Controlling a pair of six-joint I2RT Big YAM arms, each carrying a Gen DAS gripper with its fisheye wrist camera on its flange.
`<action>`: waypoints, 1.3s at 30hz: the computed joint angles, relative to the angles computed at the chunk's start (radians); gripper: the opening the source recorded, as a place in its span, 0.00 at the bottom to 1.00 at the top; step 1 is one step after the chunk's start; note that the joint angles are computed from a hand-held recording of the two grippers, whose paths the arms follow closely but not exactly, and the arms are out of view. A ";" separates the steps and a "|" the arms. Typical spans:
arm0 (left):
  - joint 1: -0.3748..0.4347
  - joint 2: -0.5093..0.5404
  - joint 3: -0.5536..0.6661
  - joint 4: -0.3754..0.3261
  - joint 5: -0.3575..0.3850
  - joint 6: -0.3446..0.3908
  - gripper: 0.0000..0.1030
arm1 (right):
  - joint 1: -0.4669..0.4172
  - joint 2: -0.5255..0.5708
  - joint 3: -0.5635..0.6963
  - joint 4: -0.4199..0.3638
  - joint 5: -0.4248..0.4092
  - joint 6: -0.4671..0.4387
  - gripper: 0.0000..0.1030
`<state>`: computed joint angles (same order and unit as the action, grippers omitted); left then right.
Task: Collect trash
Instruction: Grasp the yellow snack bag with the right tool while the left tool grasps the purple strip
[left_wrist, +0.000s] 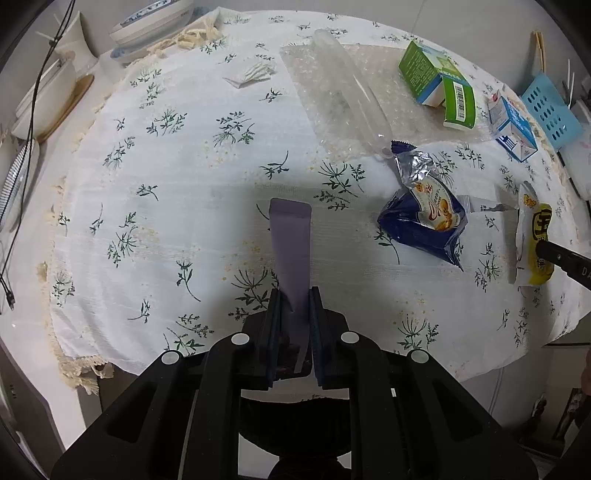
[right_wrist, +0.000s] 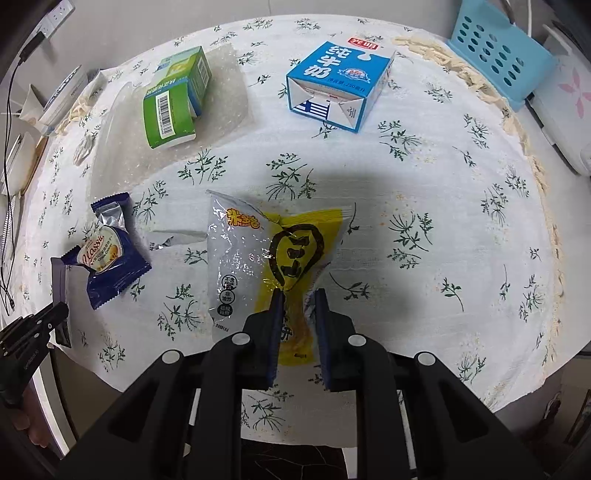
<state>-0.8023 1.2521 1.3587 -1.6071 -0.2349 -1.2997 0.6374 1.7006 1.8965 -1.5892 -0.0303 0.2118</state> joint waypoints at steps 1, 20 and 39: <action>-0.004 -0.001 0.004 -0.003 -0.003 -0.001 0.13 | 0.000 -0.008 -0.004 0.004 0.005 0.003 0.16; -0.092 -0.015 0.048 -0.032 -0.039 -0.019 0.13 | 0.022 -0.132 -0.062 0.029 0.023 0.074 0.15; -0.213 -0.024 0.091 -0.035 -0.111 -0.049 0.12 | 0.099 -0.267 -0.138 0.034 0.053 0.141 0.15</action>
<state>-1.0150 1.2285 1.4495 -1.6417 -0.3455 -1.3484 0.7365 1.4339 1.7588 -1.5548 0.0229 0.3525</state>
